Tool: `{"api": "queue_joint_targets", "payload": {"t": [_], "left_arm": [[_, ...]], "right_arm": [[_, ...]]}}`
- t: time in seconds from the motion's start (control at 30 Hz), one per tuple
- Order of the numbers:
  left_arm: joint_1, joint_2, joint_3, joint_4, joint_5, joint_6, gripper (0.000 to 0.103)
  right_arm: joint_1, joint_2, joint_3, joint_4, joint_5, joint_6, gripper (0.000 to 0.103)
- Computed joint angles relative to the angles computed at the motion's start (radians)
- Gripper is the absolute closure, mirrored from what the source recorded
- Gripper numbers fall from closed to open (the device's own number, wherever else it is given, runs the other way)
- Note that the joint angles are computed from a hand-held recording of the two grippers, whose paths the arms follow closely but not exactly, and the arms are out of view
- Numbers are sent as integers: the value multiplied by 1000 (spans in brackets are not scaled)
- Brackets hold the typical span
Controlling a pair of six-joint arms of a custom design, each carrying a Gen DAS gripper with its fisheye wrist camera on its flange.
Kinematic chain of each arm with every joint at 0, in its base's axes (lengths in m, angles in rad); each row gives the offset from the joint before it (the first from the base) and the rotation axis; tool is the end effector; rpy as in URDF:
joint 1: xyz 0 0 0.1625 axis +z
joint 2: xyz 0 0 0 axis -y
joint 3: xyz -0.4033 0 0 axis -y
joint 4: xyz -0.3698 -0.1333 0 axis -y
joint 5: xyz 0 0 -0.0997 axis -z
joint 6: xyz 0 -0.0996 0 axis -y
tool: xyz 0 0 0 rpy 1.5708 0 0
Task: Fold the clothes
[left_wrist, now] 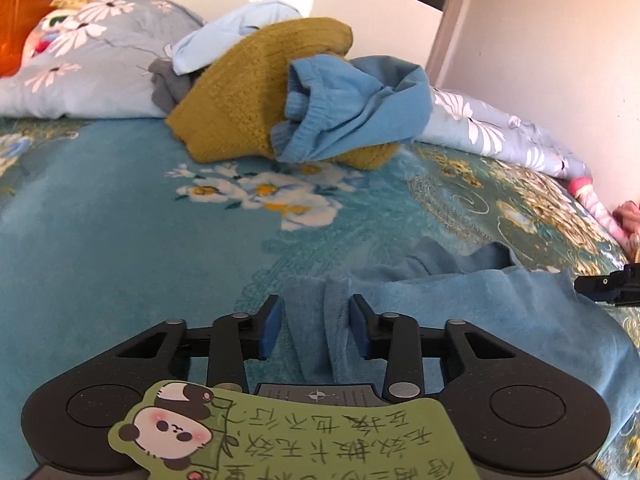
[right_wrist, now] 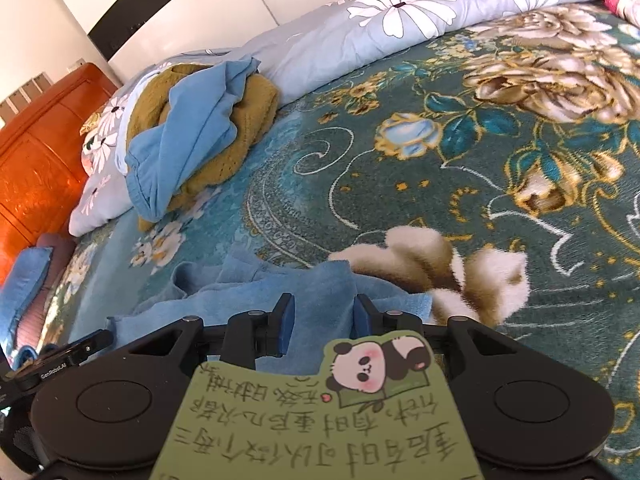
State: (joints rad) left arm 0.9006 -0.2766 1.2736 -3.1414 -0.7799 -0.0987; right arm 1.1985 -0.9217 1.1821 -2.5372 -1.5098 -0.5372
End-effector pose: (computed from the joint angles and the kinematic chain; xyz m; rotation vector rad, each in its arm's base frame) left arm -0.2813 -0.6836 -0.0427 0.3957 2.4025 -1.0391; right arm -0.1399 -0.7414 0.3776 0.2555 -2.7194 0.9406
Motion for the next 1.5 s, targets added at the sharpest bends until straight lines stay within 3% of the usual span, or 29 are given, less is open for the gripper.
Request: {"api": "queue_joint_targets", "payload": {"t": [0.2, 0.3, 0.37, 0.47, 0.63, 0.73, 0.9, 1.03, 1.13, 1.23, 1.5], "left_arm": [[1, 1, 10, -36, -4, -15, 80], [-1, 2, 19, -81, -22, 4, 83], [-1, 0, 20, -81, -40, 12, 97], [-4, 7, 3, -55, -32, 18, 100], [-4, 8, 5, -85, -46, 18, 100], [-2, 5, 5, -71, -45, 13, 100], [6, 3, 3, -45, -38, -26, 100], [7, -3, 7, -31, -31, -44, 98], [6, -5, 12, -26, -16, -54, 82], [8, -5, 14, -32, -22, -51, 82], [5, 6, 1, -26, -40, -34, 77]], "right_arm": [[2, 1, -4, 22, 31, -12, 68], [1, -3, 8, 3, 45, -10, 90], [-3, -8, 22, -16, 66, -10, 101], [-10, -18, 33, -14, 104, -7, 101], [-3, -27, 55, -68, 84, -33, 101], [-12, -22, 34, -58, 88, -7, 91], [-9, -3, 13, -54, 29, -11, 72], [-13, 13, -1, -35, 28, -5, 72], [-12, 22, -10, -29, 33, -5, 72], [-13, 25, -14, -25, 47, 5, 72], [-16, 26, -19, -9, 47, 30, 93]]}}
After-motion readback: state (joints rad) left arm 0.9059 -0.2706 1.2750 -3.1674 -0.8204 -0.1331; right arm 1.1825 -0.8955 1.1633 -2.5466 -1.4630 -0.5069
